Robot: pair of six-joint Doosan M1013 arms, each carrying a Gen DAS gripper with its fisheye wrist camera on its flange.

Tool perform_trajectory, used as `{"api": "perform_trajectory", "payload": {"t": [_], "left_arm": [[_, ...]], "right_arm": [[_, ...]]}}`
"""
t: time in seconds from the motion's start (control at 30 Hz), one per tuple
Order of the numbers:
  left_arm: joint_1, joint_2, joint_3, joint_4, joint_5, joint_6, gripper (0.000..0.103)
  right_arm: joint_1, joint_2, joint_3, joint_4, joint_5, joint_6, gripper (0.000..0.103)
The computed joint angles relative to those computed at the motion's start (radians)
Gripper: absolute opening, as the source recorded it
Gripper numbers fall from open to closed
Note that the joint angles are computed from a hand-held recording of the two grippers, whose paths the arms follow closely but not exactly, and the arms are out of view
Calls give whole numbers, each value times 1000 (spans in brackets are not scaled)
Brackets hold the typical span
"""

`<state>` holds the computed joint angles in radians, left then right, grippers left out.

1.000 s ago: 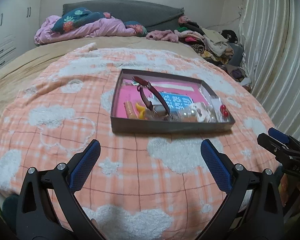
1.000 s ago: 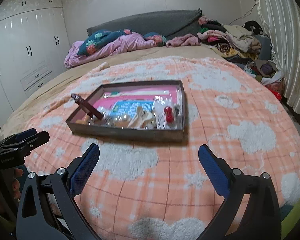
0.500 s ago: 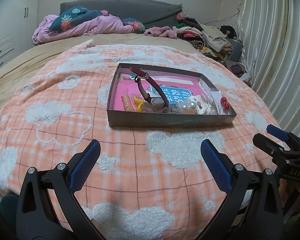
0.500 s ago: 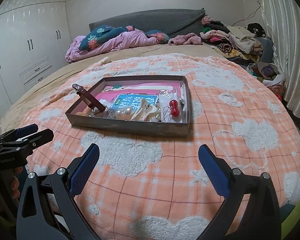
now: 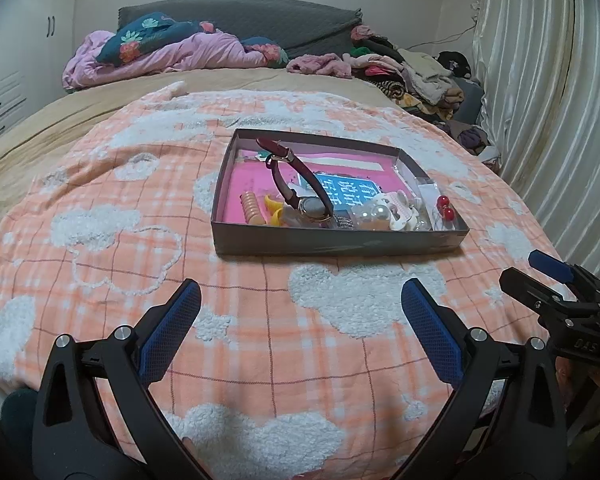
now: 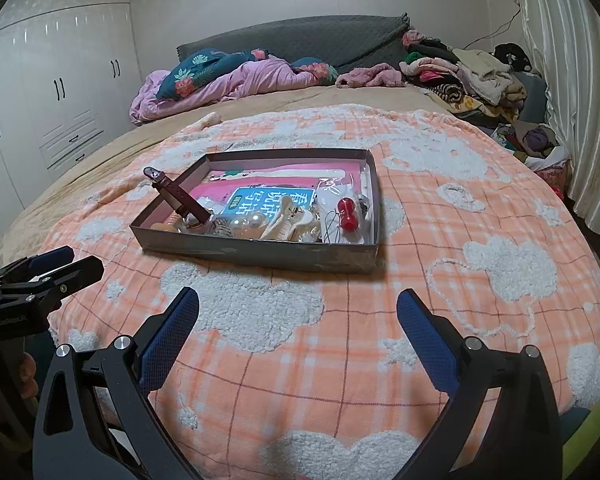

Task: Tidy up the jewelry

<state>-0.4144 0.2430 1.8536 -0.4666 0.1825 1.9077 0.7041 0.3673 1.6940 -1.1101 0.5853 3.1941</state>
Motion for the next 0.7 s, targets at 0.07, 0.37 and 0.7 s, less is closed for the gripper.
{"api": "perform_trajectory", "payload": {"t": [0.07,0.37,0.7], "left_arm": [[0,0,-1,-12,4,13,94],[-1,-2,-3,36,5,-34,94],[0,-3,-2,24,6,-22,94]], "right_arm": [[-1,0,0,1,-2,-1,99],[0,0,0,-1,-2,1,99],[0,0,-1,1,0,-1,99]]}}
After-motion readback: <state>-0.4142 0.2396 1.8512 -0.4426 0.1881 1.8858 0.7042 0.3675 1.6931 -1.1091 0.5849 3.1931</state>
